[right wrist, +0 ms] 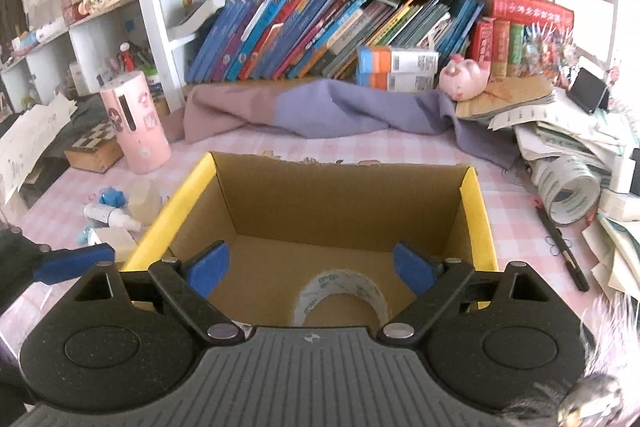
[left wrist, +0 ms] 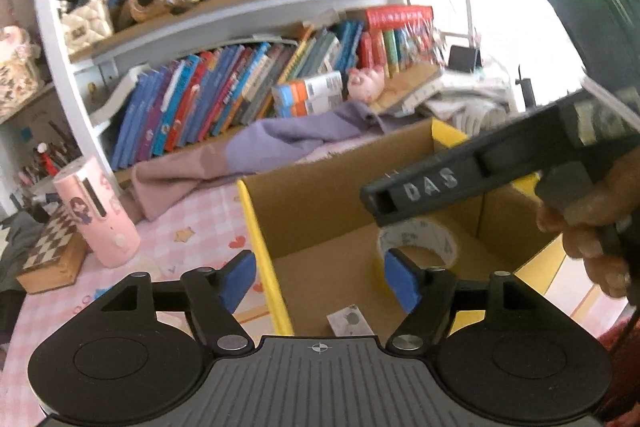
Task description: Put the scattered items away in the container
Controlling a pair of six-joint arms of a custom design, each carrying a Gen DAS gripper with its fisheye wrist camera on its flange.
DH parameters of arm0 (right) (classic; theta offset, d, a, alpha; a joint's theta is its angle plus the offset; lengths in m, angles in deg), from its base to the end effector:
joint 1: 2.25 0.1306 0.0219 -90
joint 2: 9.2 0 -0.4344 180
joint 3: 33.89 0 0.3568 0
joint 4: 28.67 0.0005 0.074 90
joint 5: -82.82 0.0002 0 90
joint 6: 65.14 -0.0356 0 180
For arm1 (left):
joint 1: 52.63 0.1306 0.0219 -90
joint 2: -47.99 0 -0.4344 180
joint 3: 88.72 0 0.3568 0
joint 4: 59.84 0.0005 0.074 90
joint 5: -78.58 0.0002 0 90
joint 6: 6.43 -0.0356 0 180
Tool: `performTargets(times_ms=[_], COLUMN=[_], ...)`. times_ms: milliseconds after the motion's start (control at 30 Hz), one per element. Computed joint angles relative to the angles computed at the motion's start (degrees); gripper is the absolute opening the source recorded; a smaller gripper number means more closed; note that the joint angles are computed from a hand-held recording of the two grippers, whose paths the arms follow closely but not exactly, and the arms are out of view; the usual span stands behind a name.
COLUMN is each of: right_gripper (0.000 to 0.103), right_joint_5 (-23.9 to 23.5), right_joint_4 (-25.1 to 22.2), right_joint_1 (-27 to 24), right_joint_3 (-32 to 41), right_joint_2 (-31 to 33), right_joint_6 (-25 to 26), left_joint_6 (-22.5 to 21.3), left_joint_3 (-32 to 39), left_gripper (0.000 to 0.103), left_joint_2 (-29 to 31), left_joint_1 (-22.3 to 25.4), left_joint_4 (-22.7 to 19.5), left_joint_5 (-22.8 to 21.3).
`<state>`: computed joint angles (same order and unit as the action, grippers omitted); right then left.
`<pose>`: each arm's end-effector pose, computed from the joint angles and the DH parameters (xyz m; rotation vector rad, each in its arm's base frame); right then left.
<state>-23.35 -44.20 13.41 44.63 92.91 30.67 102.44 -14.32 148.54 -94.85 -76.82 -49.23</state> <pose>0.5018 0.1505 0.3441 -0.5681 2.1807 0.4100 0.3817 -0.3176 0.3304 0.1209 2.1421 0.1584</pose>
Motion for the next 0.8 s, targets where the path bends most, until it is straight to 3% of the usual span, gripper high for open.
performTargets(times_ms=[233,500,800], right_gripper=[0.089,0.089,0.089], right_joint_5=[4.6,11.9,20.6], right_joint_4=[5.2,9.2,8.6], right_joint_1=[1.5,4.4,10.2], right_joint_3=[-6.2,-12.5,-18.4], right_joint_2=[-5.4,-10.7,-16.3], right_joint_6=[-2.0,-6.5,-10.8], left_joint_6=[-0.7,-2.3,0.4], left_joint_3=[-5.2,-11.2,-17.3], left_gripper=[0.082,0.082,0.083], left_joint_2=[-3.8,-9.1,-15.7], left_joint_1=[-0.8,-2.2,-4.1], left_joint_4=[5.0,9.1,6.4], left_joint_5=[-0.4,-0.5,0.0])
